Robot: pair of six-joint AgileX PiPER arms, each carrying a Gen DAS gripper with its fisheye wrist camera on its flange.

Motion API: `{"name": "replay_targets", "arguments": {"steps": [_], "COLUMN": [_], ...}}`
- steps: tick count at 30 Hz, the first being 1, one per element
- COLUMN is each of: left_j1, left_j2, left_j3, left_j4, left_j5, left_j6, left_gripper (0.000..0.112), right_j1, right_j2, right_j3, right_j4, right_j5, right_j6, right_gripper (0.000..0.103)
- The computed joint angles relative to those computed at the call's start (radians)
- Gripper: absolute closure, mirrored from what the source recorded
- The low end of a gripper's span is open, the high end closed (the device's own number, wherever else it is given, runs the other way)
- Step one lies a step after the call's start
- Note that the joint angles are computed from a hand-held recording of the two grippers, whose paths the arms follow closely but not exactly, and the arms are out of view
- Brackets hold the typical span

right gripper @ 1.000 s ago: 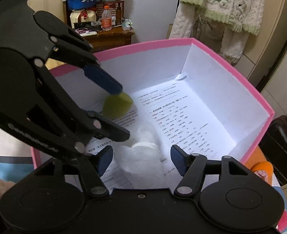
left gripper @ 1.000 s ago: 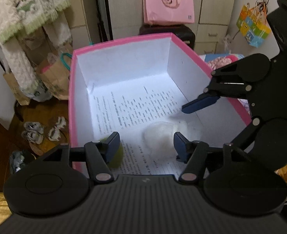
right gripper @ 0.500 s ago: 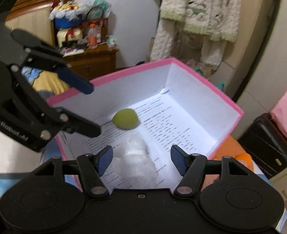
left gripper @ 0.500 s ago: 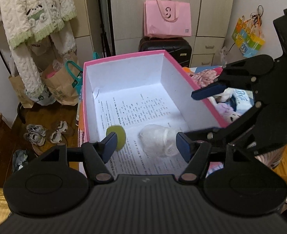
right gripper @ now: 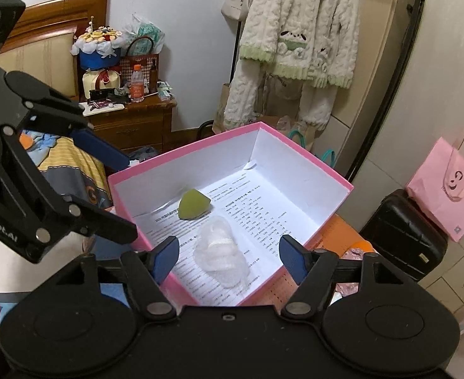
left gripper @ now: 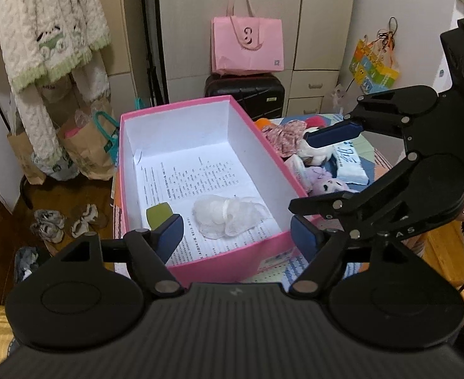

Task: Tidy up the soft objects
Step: 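Move both tools back to the purple plush toy on the table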

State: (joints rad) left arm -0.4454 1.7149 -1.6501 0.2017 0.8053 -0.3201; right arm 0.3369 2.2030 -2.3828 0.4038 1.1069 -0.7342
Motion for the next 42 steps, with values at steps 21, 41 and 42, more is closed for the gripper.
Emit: {"name": "replay_targets", "arguments": {"steps": [21,41,42], "left_j1": [-0.225,-0.282,-0.284], "left_j2": [-0.061,0.264,0.289], "left_j3": [0.091,-0.196,-0.225], "left_j4": [0.2,0.089,0.087], "left_j5": [0.041,-0.115,-0.114], "left_j6": [-0.18,-0.006,-0.001], "left_gripper": [0.019,0.018,0.018], "right_j1": [-0.133,-0.408,-0.414], "right_j2": [-0.439,-0.442,-0.43], "right_j3": [0.714,1.072,1.076], "right_j4": [0.234,0.672,0.697], "right_j5": [-0.23,-0.328,-0.325], "right_j6": [-0.33,-0.812,-0.843], "right_gripper": [0.025,0.017,0.017]}}
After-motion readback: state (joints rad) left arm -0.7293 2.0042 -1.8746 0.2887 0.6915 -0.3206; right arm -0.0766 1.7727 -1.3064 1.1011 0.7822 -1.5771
